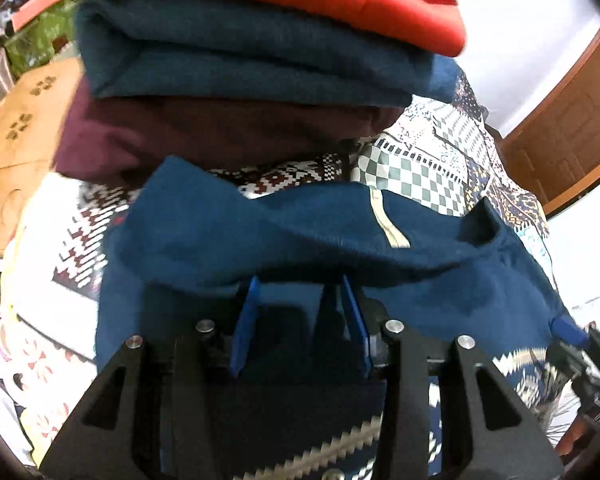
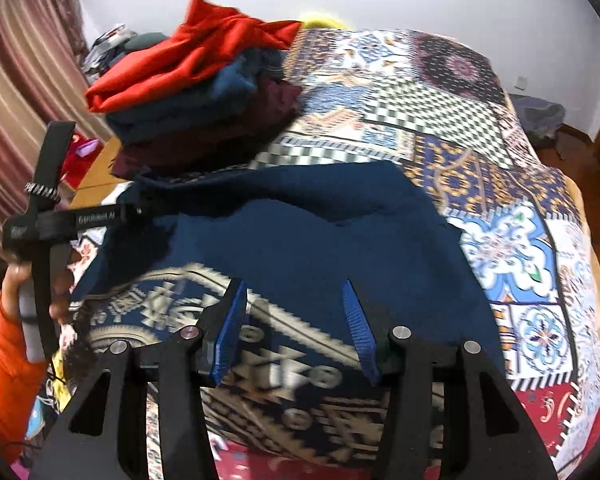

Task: Fold large clothes

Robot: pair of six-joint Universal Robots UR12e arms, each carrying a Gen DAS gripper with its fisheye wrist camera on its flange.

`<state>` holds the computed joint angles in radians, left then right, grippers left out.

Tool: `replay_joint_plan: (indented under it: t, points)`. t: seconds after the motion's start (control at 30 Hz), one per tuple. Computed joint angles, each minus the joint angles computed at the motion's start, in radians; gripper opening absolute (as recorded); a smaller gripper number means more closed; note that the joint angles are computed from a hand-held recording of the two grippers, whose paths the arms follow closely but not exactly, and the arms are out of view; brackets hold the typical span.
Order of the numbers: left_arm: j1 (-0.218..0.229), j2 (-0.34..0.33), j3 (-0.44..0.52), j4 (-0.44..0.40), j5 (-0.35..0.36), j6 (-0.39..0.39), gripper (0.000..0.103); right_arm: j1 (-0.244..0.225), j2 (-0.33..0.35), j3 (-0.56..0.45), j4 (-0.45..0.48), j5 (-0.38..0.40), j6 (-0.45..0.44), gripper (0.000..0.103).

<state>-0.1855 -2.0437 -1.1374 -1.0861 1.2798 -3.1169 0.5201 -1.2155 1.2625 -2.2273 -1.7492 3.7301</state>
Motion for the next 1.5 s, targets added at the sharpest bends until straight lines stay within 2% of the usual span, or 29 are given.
replay_joint_plan:
  t: [0.1,0.13,0.2,0.27,0.37,0.43,0.53,0.7,0.8,0.87,0.9,0.97,1.07,1.1,1.2,1.23,1.3,1.37,1.47,1.5]
  points:
    - [0.013,0.035,-0.041,-0.007,-0.043,0.026,0.043,0.009,0.02,-0.021,0.029,0.026,-0.033,0.053]
    - [0.017,0.046,-0.054,-0.029,-0.067,0.05,0.047,0.012,0.025,-0.025,0.043,0.02,-0.035,0.053]
    - [0.014,0.065,-0.082,-0.058,-0.085,0.11,0.049,0.021,0.028,-0.022,0.062,-0.005,-0.031,0.054]
    - [0.008,0.096,-0.132,-0.043,-0.057,0.161,0.052,0.02,0.02,-0.007,0.06,0.009,-0.017,0.056]
    - [0.004,0.144,-0.224,0.041,-0.009,0.187,0.063,0.019,0.005,0.017,0.056,0.029,-0.004,0.057]
    - [0.015,0.164,-0.264,0.067,-0.023,0.153,0.068,0.027,0.0,0.019,0.07,0.015,-0.015,0.058]
    - [0.041,0.196,-0.315,0.095,-0.071,0.109,0.068,0.038,-0.007,0.021,0.089,-0.009,-0.034,0.058]
    - [0.057,0.246,-0.365,0.118,-0.022,0.057,0.072,0.038,-0.028,0.036,0.085,-0.004,-0.018,0.058]
    - [0.071,0.276,-0.388,0.13,0.037,-0.022,0.072,0.037,-0.038,0.041,0.064,0.0,-0.007,0.058]
    - [0.095,0.298,-0.415,0.149,0.036,-0.09,0.073,0.039,-0.039,0.04,0.056,-0.009,-0.006,0.058]
    - [0.108,0.307,-0.428,0.155,0.021,-0.126,0.073,0.04,-0.039,0.039,0.053,-0.012,-0.006,0.058]
    - [0.141,0.317,-0.452,0.152,-0.076,-0.176,0.079,0.039,-0.039,0.039,0.043,-0.009,0.0,0.058]
    - [0.166,0.305,-0.449,0.071,-0.169,-0.213,0.079,0.038,-0.039,0.044,0.037,0.005,0.014,0.058]
    - [0.179,0.303,-0.458,0.053,-0.23,-0.224,0.079,0.039,-0.039,0.044,0.039,0.009,0.016,0.058]
    - [0.204,0.301,-0.491,0.091,-0.368,-0.266,0.079,0.04,-0.04,0.046,0.042,0.024,0.007,0.058]
    - [0.213,0.294,-0.498,0.098,-0.438,-0.271,0.079,0.041,-0.042,0.047,0.044,0.022,0.0,0.058]
    - [0.22,0.281,-0.501,0.104,-0.515,-0.289,0.079,0.042,-0.04,0.043,0.046,0.017,-0.009,0.058]
    - [0.211,0.258,-0.49,0.134,-0.534,-0.327,0.079,0.039,-0.039,0.043,0.037,0.018,-0.009,0.058]
    - [0.193,0.212,-0.454,0.192,-0.514,-0.398,0.079,0.032,-0.036,0.044,0.026,0.035,0.005,0.059]
    - [0.189,0.214,-0.459,0.21,-0.505,-0.422,0.079,0.03,-0.034,0.044,0.027,0.041,0.01,0.059]
